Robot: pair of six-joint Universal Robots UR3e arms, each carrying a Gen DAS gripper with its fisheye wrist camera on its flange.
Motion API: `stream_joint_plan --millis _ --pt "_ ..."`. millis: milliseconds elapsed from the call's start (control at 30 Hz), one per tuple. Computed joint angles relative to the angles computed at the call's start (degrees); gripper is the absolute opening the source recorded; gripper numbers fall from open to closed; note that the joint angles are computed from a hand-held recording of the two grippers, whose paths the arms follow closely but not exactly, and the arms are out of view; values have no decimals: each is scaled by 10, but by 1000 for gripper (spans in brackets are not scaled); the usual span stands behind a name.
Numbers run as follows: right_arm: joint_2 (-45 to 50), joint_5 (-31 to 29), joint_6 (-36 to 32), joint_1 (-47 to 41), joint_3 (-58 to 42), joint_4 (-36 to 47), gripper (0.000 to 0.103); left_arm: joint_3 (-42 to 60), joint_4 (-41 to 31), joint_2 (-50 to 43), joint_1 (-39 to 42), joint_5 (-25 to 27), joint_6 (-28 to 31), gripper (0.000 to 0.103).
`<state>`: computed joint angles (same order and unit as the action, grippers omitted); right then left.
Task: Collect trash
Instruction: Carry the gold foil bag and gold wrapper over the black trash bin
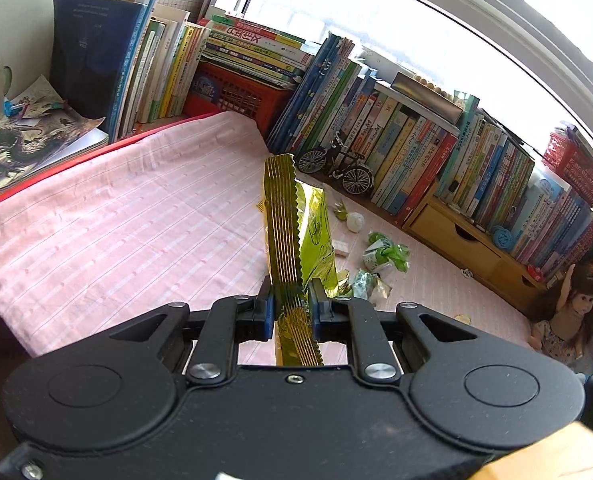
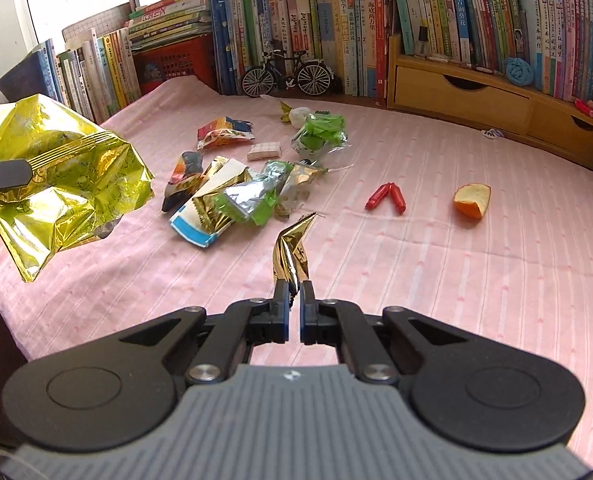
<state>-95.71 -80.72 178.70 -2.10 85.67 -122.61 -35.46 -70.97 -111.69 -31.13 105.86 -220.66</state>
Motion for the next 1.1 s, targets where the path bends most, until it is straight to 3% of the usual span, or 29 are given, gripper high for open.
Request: stream_joint_plan --millis 233,533,833,1100 --pt "-85 -54 82 102 55 39 7 -240 -5 215 4 1 7 15" --pt "-123 -105 180 257 99 69 7 -414 -86 405 9 -16 11 15" --pt "-100 -134 242 353 188 14 7 -602 -95 522 -16 -46 -19 14" --pt "-74 -132 275 381 268 -48 7 -736 -28 539 -64 -42 -42 10"
